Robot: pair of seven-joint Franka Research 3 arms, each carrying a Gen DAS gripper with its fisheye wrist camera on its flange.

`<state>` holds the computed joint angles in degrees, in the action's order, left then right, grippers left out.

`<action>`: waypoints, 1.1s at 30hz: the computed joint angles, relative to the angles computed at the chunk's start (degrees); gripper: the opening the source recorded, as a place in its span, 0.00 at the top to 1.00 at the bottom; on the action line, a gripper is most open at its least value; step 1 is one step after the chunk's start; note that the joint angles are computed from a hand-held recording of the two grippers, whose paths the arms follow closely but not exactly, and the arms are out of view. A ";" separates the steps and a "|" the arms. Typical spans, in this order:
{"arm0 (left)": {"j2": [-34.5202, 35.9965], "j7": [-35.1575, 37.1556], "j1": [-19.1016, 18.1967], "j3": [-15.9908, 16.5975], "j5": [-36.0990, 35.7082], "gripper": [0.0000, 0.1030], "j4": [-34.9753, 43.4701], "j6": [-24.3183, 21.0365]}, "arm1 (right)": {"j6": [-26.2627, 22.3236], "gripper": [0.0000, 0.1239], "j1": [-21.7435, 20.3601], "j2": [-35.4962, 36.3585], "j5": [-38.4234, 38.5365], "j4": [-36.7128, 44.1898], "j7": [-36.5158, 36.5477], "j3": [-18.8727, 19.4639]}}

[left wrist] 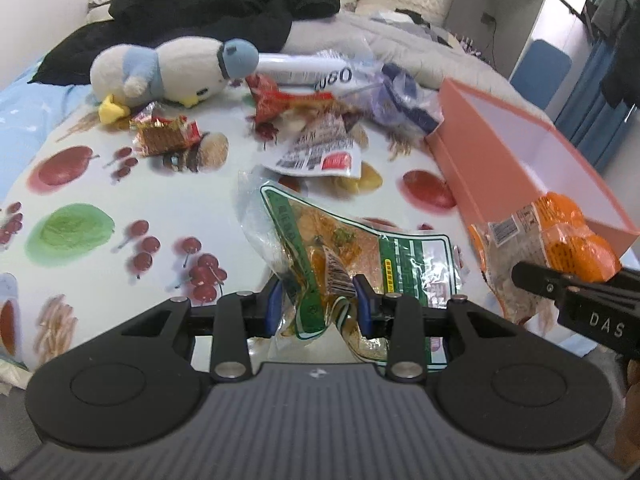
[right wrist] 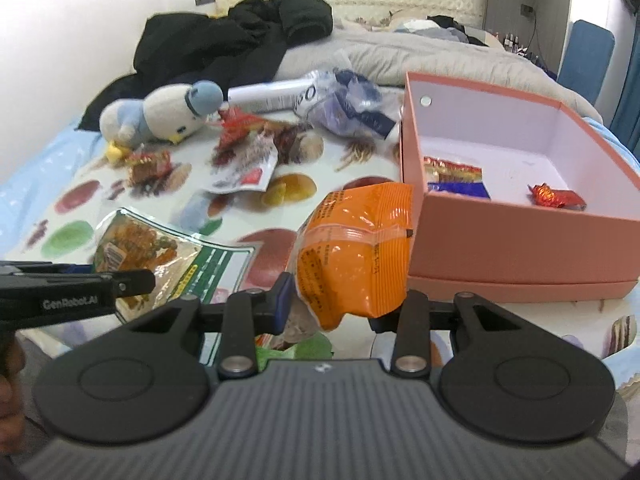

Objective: Organize snacks
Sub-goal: 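Lift the orange packet with the right tool while the left tool lifts the green-labelled packet, then carry both packets over the pink box and open both tools to drop them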

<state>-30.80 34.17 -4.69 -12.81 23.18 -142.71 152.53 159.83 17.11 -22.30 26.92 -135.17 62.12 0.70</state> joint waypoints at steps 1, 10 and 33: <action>-0.41 -0.18 -0.04 -0.07 -0.12 0.60 0.38 -0.46 | -0.33 0.68 0.00 -0.54 0.16 0.03 0.13 -0.13; -2.44 -1.33 -0.44 -1.31 0.74 0.60 4.34 -1.76 | -0.73 0.68 -0.03 -4.99 1.21 0.03 0.21 -1.14; 10.51 4.57 -6.10 -2.85 -1.14 0.60 18.28 3.61 | -0.98 0.68 -9.35 -12.47 -5.41 -3.14 10.29 -2.33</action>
